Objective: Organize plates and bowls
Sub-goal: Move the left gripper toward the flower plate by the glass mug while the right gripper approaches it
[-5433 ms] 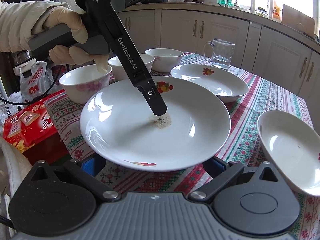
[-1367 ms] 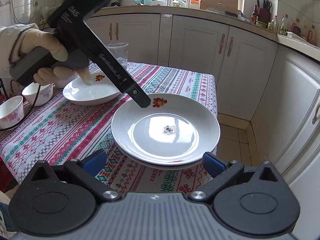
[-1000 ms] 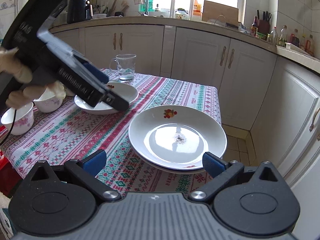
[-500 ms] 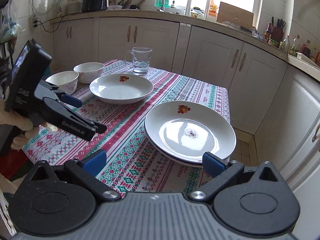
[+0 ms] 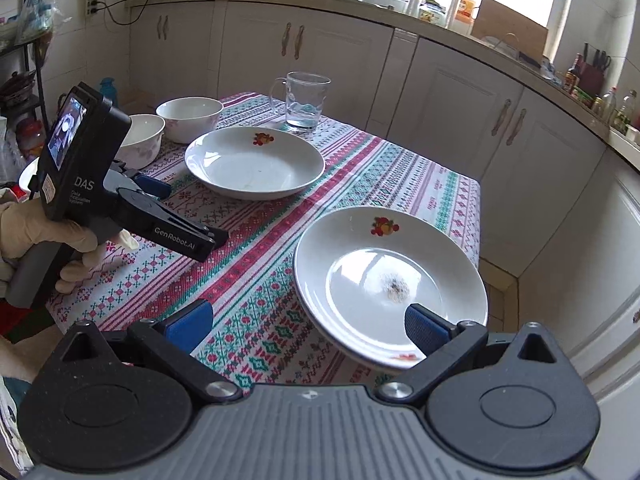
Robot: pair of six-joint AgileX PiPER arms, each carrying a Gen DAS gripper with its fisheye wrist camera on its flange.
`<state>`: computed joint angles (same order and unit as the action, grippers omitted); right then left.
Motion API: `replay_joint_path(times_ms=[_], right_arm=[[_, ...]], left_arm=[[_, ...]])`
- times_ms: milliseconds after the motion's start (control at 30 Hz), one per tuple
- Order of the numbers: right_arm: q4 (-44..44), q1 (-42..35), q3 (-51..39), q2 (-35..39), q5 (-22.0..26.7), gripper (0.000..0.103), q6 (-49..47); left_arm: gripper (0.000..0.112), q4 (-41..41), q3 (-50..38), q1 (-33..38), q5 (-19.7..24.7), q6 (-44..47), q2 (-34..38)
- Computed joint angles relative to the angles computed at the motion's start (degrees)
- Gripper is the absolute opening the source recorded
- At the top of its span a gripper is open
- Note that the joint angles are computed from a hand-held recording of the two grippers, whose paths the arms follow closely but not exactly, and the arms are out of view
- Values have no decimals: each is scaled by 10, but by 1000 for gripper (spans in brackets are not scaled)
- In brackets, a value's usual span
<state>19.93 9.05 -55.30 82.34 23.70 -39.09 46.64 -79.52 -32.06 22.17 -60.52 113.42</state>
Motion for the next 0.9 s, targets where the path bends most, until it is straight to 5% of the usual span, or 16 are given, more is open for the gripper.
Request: replay_joint_path(times_ms=[167,600,900], right_arm=[[35,-11,-80,56,45,103,-68],[103,-39,-374,247,232,103,-182],[78,-18,-702,450,414,103,-159]], left_arm=[[103,-60,-43,14,11,65,24],[103,-8,-74,23,10,8,52],[103,20,-79,20,16,-26,58]])
